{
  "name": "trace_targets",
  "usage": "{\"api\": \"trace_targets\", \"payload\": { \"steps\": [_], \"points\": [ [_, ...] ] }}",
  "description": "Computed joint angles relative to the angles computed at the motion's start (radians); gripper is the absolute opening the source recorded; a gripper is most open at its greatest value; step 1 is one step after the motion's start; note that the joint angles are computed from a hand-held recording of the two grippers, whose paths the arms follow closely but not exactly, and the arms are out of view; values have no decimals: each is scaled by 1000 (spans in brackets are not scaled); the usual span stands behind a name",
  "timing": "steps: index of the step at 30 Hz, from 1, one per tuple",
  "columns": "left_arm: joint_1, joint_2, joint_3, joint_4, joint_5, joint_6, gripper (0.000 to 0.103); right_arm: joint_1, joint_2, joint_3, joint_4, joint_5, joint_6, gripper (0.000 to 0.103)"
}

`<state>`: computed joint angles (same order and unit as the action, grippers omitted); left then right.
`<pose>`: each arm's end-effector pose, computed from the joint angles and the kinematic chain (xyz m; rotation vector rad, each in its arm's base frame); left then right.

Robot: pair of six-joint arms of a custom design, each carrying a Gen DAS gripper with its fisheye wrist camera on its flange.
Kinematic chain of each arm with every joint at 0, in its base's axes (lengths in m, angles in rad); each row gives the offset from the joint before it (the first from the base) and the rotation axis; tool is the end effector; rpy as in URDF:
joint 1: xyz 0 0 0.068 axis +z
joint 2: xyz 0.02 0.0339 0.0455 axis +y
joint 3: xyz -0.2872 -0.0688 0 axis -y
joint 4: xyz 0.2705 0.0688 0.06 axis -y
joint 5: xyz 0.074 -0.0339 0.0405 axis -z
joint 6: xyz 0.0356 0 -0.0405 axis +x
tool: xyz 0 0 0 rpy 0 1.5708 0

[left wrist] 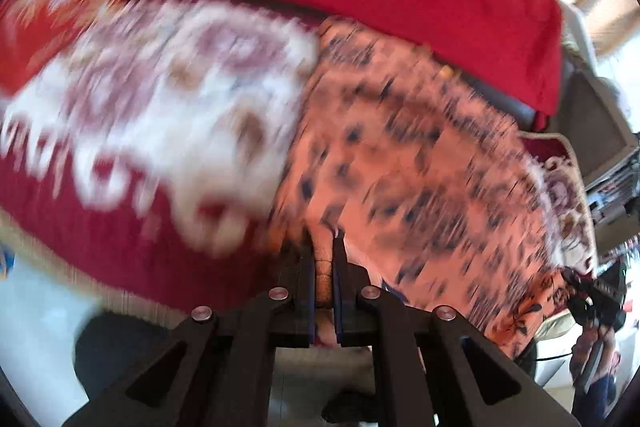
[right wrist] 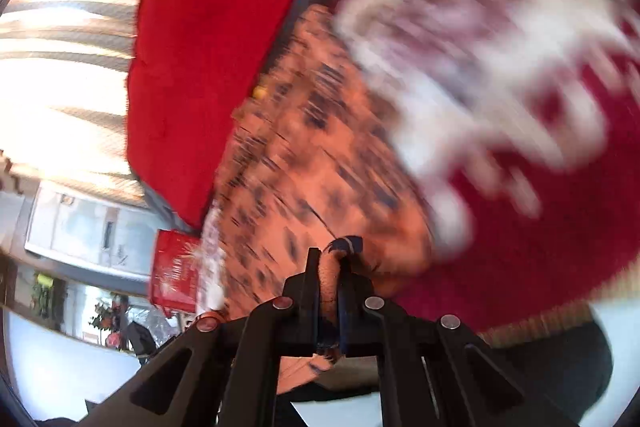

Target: Fold small clothes

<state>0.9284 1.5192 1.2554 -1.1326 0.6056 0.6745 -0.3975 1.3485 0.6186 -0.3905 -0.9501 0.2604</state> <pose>0.1959 0.2280 0.2860 -0.2549 2.5492 -0.3957 0.2320 -0.0660 0.1727 0.5048 2.3494 1.1871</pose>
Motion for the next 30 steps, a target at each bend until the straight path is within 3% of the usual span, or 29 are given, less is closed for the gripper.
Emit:
{"api": "trace_targets", "payload": {
  "steps": [3,6,7,8,9,10,12,13,16,19,23,27,28,29,30],
  "points": [
    [-128,86,186,83,79,-165,7,68,121,193,188,-30,176,7],
    [-257,215,340,241,64,-356,11,129,321,429,422,80,399,9],
    [-318,279,380,347,0,-435,20,155,407,511,443,124,432,13],
    [-357,323,396,421,-61,-477,37,169,500,604,413,144,419,28],
    [-387,377,431,450,-120,-494,78,178,556,658,376,169,408,61],
    [-426,469,493,458,-245,-522,83,190,613,704,312,252,397,72],
    [-433,538,535,436,-326,-544,81,208,605,649,344,310,425,74],
    [-406,532,503,437,-311,-570,81,203,551,549,412,297,430,74],
    [-310,391,284,524,-188,-554,81,206,319,252,493,333,355,74],
    [-245,245,85,519,-109,-437,82,216,168,62,476,326,317,74],
    [-271,219,14,486,-66,-453,84,276,237,50,552,294,396,74],
    [-378,325,97,457,-154,-569,85,344,391,174,610,372,571,74],
    [-393,350,120,463,-175,-644,82,360,417,201,630,402,619,74],
    [-397,355,130,471,-178,-681,69,367,429,219,625,417,639,59],
    [-404,370,162,449,-186,-695,19,375,451,257,597,420,650,9]
  ]
}}
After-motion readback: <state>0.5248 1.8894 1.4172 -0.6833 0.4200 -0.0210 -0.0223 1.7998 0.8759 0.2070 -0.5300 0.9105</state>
